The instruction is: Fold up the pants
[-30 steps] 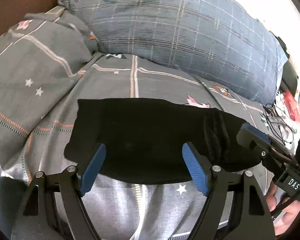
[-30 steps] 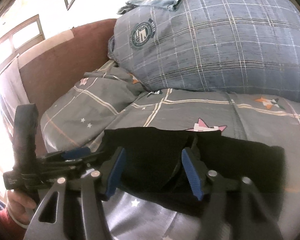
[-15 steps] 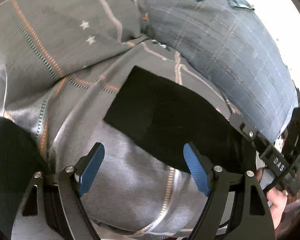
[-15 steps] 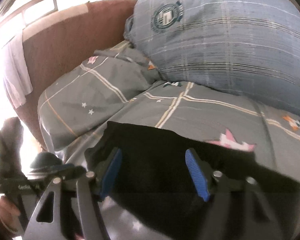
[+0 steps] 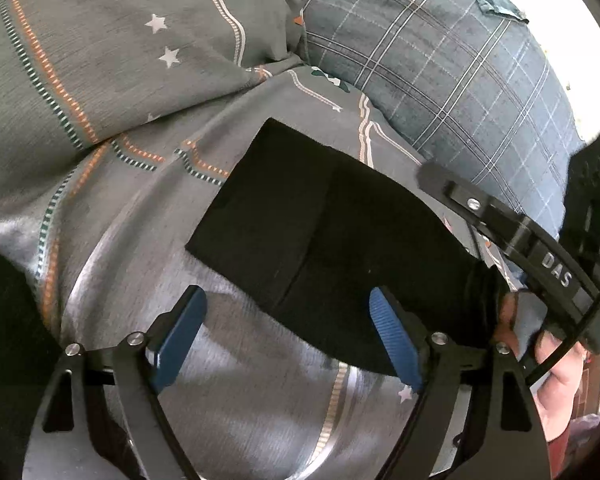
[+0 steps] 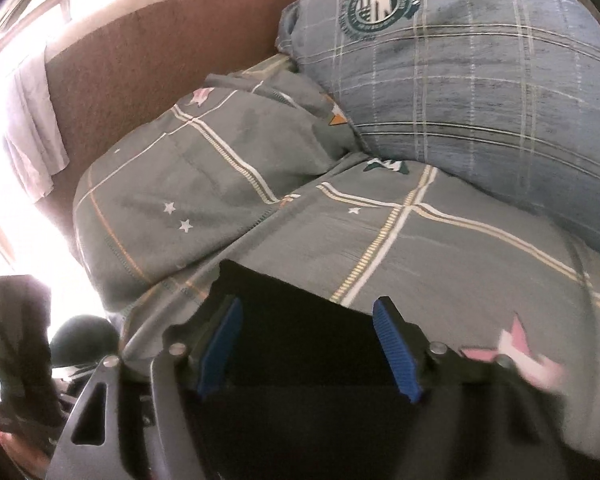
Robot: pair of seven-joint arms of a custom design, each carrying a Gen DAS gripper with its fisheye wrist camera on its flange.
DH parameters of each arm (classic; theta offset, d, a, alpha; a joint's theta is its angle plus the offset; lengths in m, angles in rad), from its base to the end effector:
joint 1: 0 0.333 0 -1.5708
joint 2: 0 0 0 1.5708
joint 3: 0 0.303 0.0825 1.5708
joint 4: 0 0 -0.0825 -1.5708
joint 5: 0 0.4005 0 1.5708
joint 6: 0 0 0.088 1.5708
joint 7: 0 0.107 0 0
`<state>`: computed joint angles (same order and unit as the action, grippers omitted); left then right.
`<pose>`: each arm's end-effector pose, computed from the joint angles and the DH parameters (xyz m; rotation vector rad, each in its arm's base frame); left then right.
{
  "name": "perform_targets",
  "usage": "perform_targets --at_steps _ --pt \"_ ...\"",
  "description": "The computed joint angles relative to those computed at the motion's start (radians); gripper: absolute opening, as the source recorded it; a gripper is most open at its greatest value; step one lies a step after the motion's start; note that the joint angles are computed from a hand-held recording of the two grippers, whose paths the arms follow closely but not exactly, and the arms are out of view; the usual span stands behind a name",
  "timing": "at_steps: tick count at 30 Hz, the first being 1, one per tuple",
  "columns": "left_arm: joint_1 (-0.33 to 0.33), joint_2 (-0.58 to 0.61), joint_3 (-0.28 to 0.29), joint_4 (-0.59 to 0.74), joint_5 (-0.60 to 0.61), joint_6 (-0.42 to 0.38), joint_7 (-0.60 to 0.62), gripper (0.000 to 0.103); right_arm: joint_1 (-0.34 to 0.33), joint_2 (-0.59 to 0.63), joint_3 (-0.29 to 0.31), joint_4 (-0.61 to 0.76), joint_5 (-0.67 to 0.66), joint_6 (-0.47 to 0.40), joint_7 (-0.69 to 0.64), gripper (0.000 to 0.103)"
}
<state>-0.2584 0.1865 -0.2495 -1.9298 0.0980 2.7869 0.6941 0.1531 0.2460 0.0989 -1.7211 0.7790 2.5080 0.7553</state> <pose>0.5760 -0.3163 0.4526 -2.3320 1.7033 -1.0094 0.6657 0.1602 0.4805 -2.0340 1.1503 -0.1672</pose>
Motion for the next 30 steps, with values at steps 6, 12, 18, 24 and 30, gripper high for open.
perform_targets --at_steps 6,12,18,24,30 --pt "0.004 0.009 0.001 0.001 0.002 0.028 0.009 0.084 0.027 0.135 0.003 0.186 -0.143 -0.120 0.026 0.070" --pt "0.009 0.018 0.003 -0.002 0.004 0.063 0.020 0.086 0.057 0.304 0.008 0.426 -0.294 -0.312 0.062 0.071" --pt "-0.016 0.016 0.045 -0.014 0.111 0.112 -0.050 0.040 0.022 0.297 0.049 0.388 -0.213 -0.299 0.054 0.019" --pt "-0.028 -0.039 0.041 -0.003 0.216 0.172 -0.002 0.025 -0.090 0.128 0.081 0.223 0.077 -0.244 -0.072 0.015" --pt "0.033 0.016 -0.154 0.121 0.059 0.266 0.369 0.025 -0.204 -0.126 -0.005 -0.015 0.474 -0.281 -0.244 0.014"
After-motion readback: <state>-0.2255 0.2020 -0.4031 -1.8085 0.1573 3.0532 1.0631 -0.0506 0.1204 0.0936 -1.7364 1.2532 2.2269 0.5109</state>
